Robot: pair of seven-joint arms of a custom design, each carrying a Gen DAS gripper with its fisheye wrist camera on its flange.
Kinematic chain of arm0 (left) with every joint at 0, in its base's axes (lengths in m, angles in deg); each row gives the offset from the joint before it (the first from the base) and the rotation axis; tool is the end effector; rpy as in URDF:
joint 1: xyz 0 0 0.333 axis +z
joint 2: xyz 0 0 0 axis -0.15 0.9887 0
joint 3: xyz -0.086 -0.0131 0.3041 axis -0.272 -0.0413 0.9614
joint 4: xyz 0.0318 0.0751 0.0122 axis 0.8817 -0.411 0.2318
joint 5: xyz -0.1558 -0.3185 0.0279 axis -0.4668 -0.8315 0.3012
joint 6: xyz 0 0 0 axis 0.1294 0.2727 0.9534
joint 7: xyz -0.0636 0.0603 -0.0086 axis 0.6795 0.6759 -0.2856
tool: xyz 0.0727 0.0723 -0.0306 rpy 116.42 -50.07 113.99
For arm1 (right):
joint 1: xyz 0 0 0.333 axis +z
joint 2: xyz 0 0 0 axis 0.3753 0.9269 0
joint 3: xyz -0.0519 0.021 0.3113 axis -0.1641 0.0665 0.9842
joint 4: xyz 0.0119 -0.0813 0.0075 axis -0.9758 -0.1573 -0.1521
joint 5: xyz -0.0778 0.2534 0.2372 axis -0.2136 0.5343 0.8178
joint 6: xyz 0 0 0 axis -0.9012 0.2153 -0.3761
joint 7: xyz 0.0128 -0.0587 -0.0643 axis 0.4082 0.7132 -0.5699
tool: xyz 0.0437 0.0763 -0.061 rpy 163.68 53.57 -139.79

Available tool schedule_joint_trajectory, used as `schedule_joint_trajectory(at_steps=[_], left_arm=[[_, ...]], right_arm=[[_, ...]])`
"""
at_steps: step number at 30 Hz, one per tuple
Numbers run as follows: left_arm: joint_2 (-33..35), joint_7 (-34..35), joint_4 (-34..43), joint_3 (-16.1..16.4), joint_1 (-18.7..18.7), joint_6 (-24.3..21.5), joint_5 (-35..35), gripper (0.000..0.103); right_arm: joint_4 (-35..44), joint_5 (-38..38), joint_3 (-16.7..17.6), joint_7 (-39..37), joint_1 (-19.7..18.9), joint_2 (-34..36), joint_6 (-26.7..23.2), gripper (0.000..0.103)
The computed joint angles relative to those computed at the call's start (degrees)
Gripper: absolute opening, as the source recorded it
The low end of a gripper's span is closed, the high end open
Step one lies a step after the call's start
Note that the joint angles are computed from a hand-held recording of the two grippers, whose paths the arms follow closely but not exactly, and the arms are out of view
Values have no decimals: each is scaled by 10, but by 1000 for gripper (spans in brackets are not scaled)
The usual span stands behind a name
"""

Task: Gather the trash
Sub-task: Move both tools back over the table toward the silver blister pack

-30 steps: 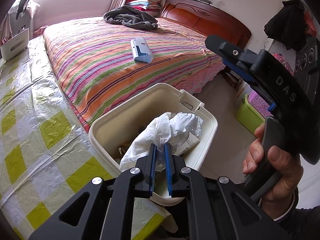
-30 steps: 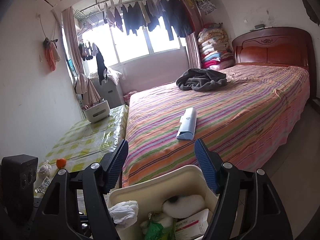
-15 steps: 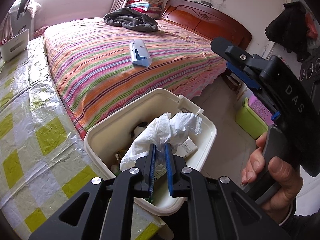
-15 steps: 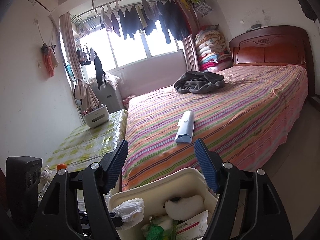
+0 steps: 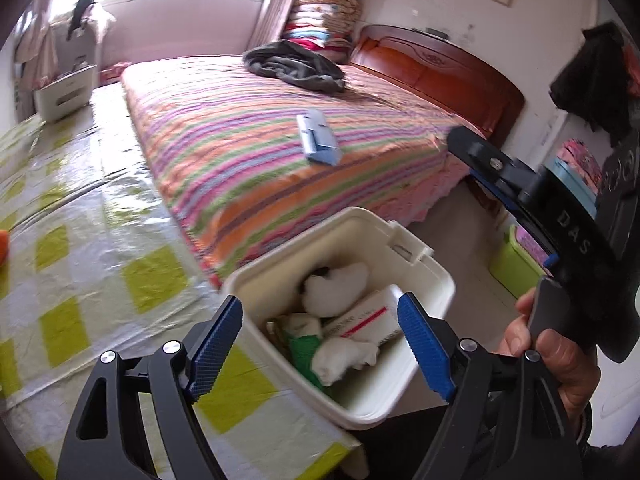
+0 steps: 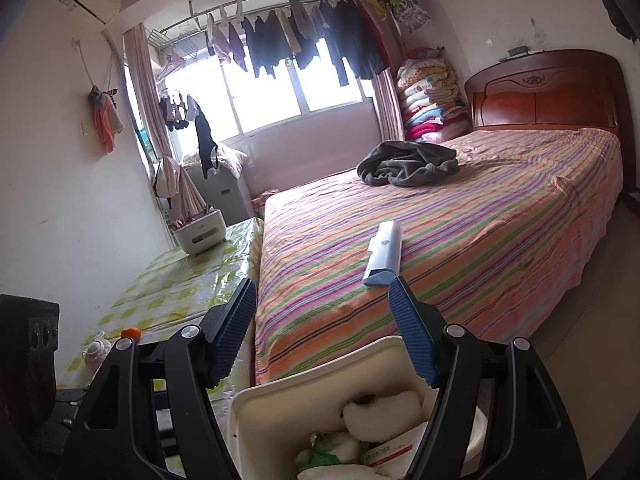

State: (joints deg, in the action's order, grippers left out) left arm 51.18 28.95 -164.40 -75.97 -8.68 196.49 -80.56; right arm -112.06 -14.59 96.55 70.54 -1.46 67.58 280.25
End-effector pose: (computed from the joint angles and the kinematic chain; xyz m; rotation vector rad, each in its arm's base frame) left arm 0.6634 -0.1732 0.3522 -1.7698 1.9427 -1.0619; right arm 0.7189 0.0682 0.3446 -1.4146 1.2672 -0.5436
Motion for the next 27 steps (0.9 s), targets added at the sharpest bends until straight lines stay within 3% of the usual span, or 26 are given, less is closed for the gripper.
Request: schedule_joint_trajectory(at_steps=[8,16,23,27], left_arm=[[-42,-27,-59,46,11,17,-4,78],[-75,-49,-110,28,76,54,-9,78],[-115,-85,-160,77,88,81,-6,78],[-128,-109,-186,87,113,90,-6,78]], right_arm=[[14,1,44,-55,11,19,-41,68],[27,32,95,-131,32,41,-84,69],[34,55,152,-207,50,64,-123,69],[45,72,177,-252,67,81,-150,69]])
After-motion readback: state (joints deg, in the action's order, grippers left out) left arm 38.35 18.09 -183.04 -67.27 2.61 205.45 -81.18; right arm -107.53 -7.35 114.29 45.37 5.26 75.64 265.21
